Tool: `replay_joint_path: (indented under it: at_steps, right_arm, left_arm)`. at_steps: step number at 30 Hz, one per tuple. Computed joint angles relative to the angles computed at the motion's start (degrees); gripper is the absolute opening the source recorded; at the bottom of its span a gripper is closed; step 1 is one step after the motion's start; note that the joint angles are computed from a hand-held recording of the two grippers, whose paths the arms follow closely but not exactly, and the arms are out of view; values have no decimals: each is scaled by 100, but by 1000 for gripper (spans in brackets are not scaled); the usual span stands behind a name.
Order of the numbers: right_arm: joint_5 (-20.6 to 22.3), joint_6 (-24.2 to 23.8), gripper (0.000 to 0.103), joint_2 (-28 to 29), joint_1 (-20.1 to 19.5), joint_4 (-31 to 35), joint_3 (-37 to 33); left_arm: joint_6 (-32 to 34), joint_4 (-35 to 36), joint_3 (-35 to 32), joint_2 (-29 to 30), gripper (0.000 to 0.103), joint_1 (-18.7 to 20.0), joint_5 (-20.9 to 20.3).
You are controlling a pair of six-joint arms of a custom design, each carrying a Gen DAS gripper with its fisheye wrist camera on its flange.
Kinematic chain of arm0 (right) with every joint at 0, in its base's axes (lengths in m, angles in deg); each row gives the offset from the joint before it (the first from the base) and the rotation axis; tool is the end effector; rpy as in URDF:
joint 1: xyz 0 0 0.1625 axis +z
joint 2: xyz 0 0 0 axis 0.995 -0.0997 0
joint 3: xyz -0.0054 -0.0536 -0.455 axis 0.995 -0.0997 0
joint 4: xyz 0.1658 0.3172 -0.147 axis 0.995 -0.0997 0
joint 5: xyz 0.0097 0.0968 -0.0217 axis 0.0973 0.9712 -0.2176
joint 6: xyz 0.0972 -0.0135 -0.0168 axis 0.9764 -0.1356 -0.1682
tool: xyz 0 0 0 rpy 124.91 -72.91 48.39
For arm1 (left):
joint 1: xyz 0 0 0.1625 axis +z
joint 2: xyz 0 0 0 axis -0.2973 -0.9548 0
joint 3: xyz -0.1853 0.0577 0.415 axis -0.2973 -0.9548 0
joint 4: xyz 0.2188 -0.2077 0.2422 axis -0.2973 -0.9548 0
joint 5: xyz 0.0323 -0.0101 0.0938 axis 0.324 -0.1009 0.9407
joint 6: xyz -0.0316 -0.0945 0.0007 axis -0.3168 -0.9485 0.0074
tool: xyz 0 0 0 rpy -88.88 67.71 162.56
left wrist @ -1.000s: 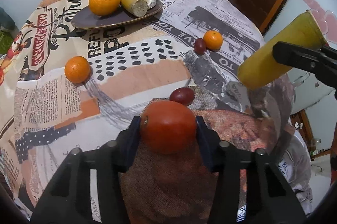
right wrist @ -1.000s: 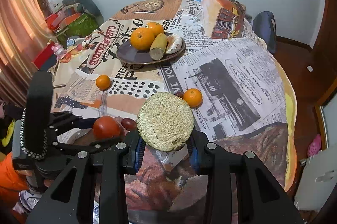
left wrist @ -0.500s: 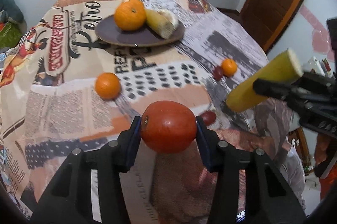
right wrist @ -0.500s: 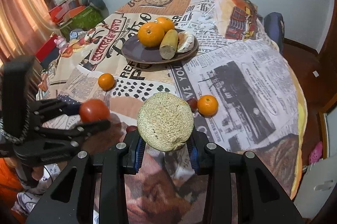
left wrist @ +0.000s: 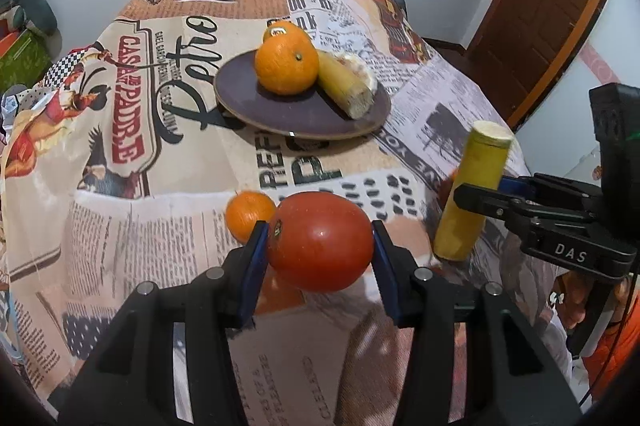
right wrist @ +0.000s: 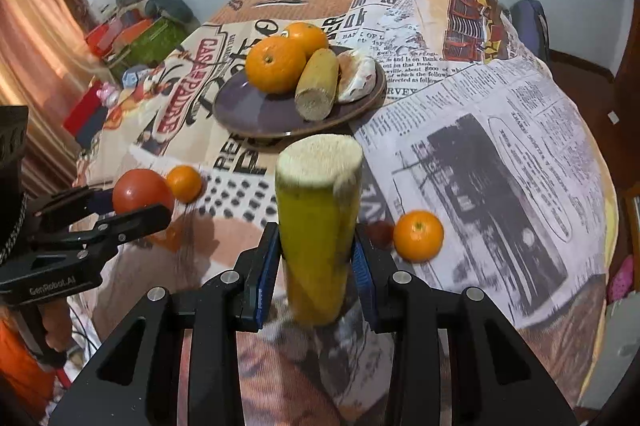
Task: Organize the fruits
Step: 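Lower the yellow fruit and the tomato onto the plate with both tools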
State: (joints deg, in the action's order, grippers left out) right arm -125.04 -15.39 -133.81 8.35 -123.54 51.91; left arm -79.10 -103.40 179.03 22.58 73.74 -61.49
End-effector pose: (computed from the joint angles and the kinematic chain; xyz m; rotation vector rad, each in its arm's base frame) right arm 0.1150 -0.5191 0.1571 0.2345 -2.5181 0.7925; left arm -0.1916 -0.6126 0.0796 0.9027 2.5369 -0.4096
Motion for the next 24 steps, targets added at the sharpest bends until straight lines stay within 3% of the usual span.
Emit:
replay_joint_path:
  at_steps: [13, 24]
  right_arm:
    - [64, -513, 32, 162, 337, 321, -776]
    - [166, -699, 32, 579, 379, 607, -1602]
  left_arm:
    - [307, 53, -910, 312, 49, 195, 42]
    - [493, 420, -1726, 691, 49, 375, 10]
